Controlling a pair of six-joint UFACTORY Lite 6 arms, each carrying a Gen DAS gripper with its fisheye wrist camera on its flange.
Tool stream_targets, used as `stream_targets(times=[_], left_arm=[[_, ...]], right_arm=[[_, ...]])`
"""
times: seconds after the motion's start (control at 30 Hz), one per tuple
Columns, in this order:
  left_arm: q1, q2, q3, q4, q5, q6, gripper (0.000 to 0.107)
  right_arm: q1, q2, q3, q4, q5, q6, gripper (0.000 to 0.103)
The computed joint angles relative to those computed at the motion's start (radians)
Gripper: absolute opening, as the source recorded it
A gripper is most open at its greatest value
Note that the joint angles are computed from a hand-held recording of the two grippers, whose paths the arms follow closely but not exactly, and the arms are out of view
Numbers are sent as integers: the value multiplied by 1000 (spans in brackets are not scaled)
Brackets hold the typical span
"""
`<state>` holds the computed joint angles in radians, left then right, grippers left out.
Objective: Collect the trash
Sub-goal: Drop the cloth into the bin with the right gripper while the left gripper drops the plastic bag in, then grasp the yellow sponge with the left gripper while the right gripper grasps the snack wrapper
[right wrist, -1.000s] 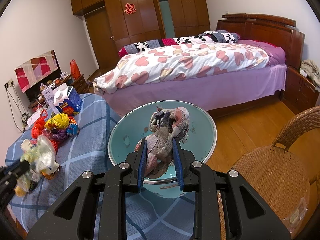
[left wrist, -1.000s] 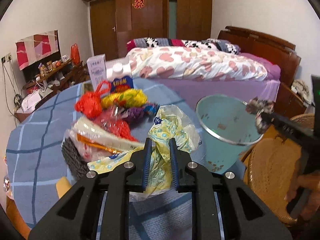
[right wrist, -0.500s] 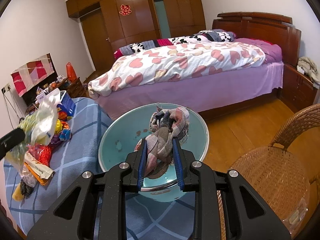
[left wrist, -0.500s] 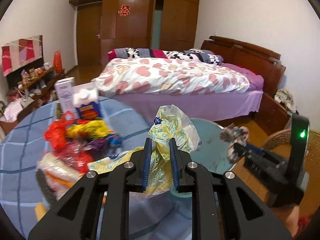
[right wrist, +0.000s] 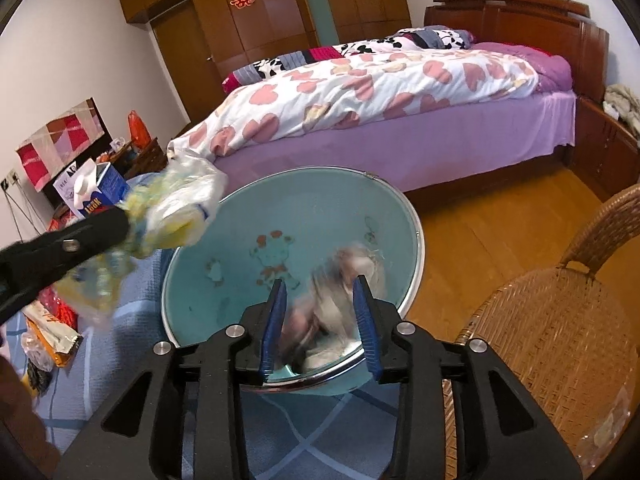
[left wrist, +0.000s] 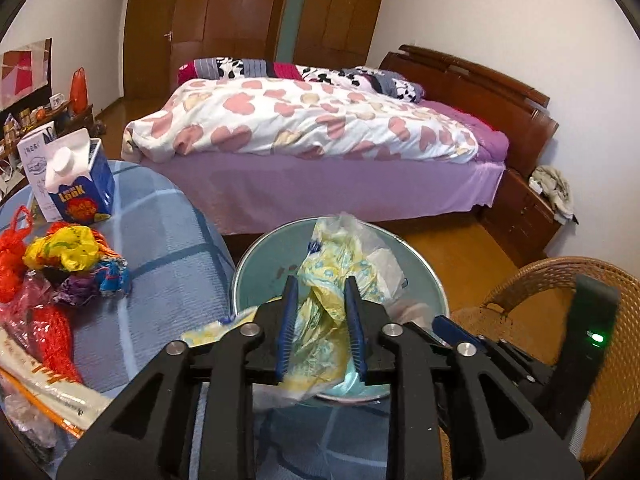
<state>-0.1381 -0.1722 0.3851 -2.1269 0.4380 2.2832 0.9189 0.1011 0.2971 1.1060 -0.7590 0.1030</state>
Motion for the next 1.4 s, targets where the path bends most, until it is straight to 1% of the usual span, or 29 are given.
stream_targets(times=[0.03, 0.07, 0.13, 0.2, 0.23, 0.27, 0.33, 0.37, 0.47, 0.57, 0.63, 0.67, 0.73, 0.77, 0.83, 0.93, 1.0, 1.07, 1.13, 1.27, 1.4], left_arm=[[-7, 8, 7, -22, -9, 14, 32], [-6, 11, 13, -27, -18, 13, 45], [7, -9, 7, -46, -32, 28, 57], [12, -59, -16, -94, -80, 74, 62], [25, -92, -32, -100, -97, 81, 66], [42, -124, -45, -75, -109, 61, 71], [82, -182, -66, -1, -131, 5, 78], [102, -207, -75, 40, -136, -27, 82], [194, -281, -106, 193, -137, -133, 86], [298, -332, -130, 351, -115, -229, 89], [376, -365, -149, 444, -75, -277, 90], [417, -377, -157, 479, -58, -288, 91], [482, -379, -160, 510, -34, -285, 94], [529, -383, -165, 530, -16, -281, 94], [587, -384, -167, 553, 9, -275, 94], [686, -367, -165, 585, 61, -249, 95], [767, -352, -171, 586, 103, -194, 96], [823, -337, -177, 581, 119, -146, 97], [897, -297, -169, 597, 154, -99, 97], [1052, -189, -129, 628, 225, -19, 97], [1181, -85, -67, 651, 263, 43, 97]], right_arm=[[13, 2, -2, 10, -8, 3, 45], [23, -5, -5, 31, -18, -9, 47], [43, -23, -16, 64, -36, -18, 51], [76, -47, -28, 119, -65, -33, 63], [86, -58, -34, 139, -77, -42, 64], [111, -65, -38, 174, -100, -51, 65], [152, -80, -36, 225, -127, -76, 71], [167, -86, -35, 241, -135, -82, 75], [219, -89, -21, 270, -159, -97, 80], [273, -49, 43, 359, -189, -187, 80], [325, 9, 115, 466, -243, -266, 81], [358, 44, 151, 520, -287, -287, 84], [400, 92, 195, 554, -345, -292, 86], [407, 100, 207, 546, -347, -296, 89], [398, 107, 224, 530, -327, -318, 92], [384, 122, 267, 514, -285, -376, 92], [385, 124, 284, 499, -262, -381, 92], [387, 129, 303, 485, -232, -390, 92], [383, 144, 333, 463, -201, -405, 92], [385, 167, 368, 428, -173, -397, 92], [386, 193, 410, 378, -138, -388, 92]])
